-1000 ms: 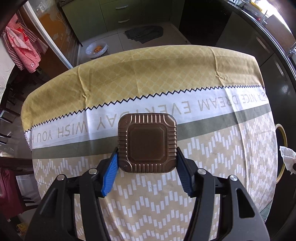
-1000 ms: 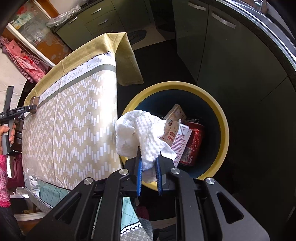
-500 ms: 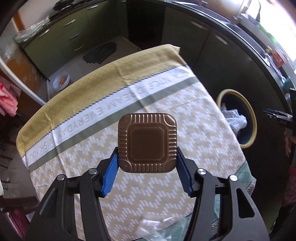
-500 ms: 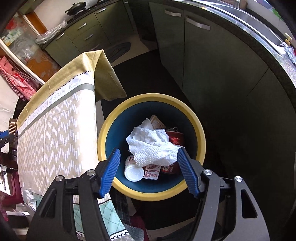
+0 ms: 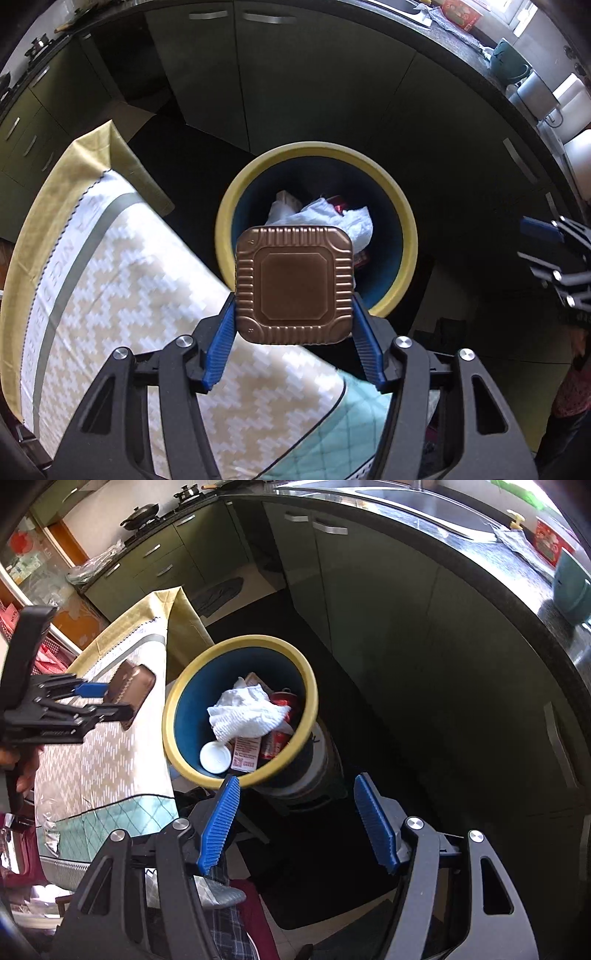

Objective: Collect trash
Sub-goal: 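Drop the tissue into the bin with the right gripper while the left gripper grasps the brown square lid, then open the left gripper over the bin to drop the brown lid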

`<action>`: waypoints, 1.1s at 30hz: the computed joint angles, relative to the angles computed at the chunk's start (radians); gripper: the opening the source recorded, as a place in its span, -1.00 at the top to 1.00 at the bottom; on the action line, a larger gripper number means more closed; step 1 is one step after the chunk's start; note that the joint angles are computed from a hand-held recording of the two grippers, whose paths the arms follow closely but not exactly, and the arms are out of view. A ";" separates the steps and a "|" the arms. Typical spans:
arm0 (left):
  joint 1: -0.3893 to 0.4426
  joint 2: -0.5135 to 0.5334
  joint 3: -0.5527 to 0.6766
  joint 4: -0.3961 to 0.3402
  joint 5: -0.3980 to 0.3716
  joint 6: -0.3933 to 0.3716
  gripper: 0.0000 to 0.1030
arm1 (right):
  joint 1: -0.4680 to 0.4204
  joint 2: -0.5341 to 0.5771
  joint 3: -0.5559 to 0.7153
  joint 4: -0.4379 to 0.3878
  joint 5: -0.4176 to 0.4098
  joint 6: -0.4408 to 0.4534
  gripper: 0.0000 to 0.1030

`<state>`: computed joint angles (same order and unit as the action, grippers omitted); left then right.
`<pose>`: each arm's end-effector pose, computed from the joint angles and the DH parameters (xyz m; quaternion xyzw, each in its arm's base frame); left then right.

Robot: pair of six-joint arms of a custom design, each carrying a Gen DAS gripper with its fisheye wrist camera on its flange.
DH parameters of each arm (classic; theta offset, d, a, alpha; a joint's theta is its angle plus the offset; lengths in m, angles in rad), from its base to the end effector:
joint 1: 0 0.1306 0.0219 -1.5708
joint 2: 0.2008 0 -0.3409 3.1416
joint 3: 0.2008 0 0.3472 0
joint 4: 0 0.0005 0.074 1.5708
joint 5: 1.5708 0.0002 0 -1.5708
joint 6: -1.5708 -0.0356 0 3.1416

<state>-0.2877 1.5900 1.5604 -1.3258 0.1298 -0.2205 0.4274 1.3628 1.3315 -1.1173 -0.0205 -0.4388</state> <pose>0.4459 -0.1373 0.3462 0.2561 0.9585 -0.0681 0.1050 0.3741 0.1707 0.3606 0.0034 0.9777 0.0970 0.1860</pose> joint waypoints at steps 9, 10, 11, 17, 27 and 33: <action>-0.063 0.161 0.082 0.034 -0.054 0.084 -0.32 | -0.006 -0.104 -0.084 -0.026 0.002 0.007 -0.26; -0.056 0.145 0.072 0.032 -0.051 0.077 -0.32 | 0.000 -0.100 -0.080 -0.028 0.002 0.011 -0.26; -0.049 0.126 0.062 0.030 -0.047 0.068 -0.32 | 0.009 -0.097 -0.074 -0.029 0.000 0.015 -0.26; 0.059 -0.072 -0.006 -0.048 -0.004 0.001 -0.33 | 0.096 -0.048 -0.013 -0.034 -0.003 0.051 -0.26; 0.555 -0.527 -0.259 -0.143 0.085 -0.259 -0.45 | 0.369 0.179 0.240 -0.046 -0.084 0.204 -0.26; 0.958 -0.619 -0.331 -0.204 0.139 -0.484 -0.47 | 0.537 0.476 0.625 -0.160 -0.136 0.349 -0.18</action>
